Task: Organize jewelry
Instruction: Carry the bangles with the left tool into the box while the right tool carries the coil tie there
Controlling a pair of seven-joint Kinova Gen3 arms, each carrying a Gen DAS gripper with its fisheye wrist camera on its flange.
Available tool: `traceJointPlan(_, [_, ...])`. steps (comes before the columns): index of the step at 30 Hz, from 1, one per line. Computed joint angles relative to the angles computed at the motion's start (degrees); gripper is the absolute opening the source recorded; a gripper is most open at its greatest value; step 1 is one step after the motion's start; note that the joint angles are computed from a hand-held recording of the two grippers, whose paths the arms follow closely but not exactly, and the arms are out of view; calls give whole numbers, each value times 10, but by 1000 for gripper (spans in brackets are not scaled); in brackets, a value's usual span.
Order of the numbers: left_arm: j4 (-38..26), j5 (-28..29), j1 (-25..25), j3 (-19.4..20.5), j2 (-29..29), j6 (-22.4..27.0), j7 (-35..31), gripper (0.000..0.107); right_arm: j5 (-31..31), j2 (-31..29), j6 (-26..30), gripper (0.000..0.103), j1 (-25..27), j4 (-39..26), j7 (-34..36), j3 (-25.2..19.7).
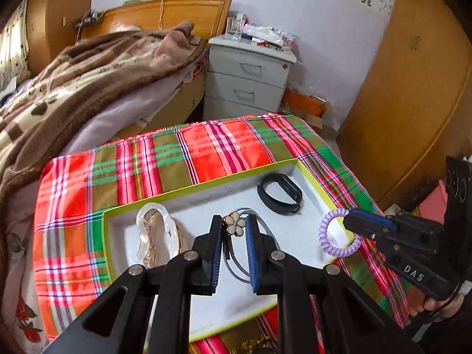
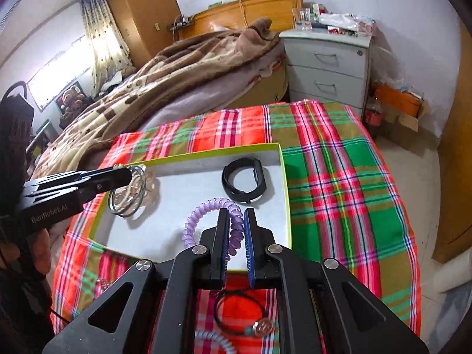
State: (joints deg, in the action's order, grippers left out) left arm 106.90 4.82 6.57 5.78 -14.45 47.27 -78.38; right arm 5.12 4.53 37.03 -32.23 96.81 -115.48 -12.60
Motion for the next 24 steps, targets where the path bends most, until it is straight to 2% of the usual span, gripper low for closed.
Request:
traceJointPlan(7, [-3,-11,-9,0,49,-19,12,16,-2,41,20,10,1,-27,13,10])
traceJointPlan(13, [-5,-4,-4,-6,85,-29,9,16,28,66,43,10,-14,-42,2,21])
traceJointPlan(16, [-4,-6,-2,-5,96,-32,11,16,33,71,46,10,-18,-44,6,23])
traceJointPlan(21, [-3,-21,2,-2,99,-39,25,17,85,79,59,10,-47,-51,-24,31])
traceJointPlan(24, [-3,-34,4,1,100,-40,33,17,93,80,62,10,-49,-53,-28,31])
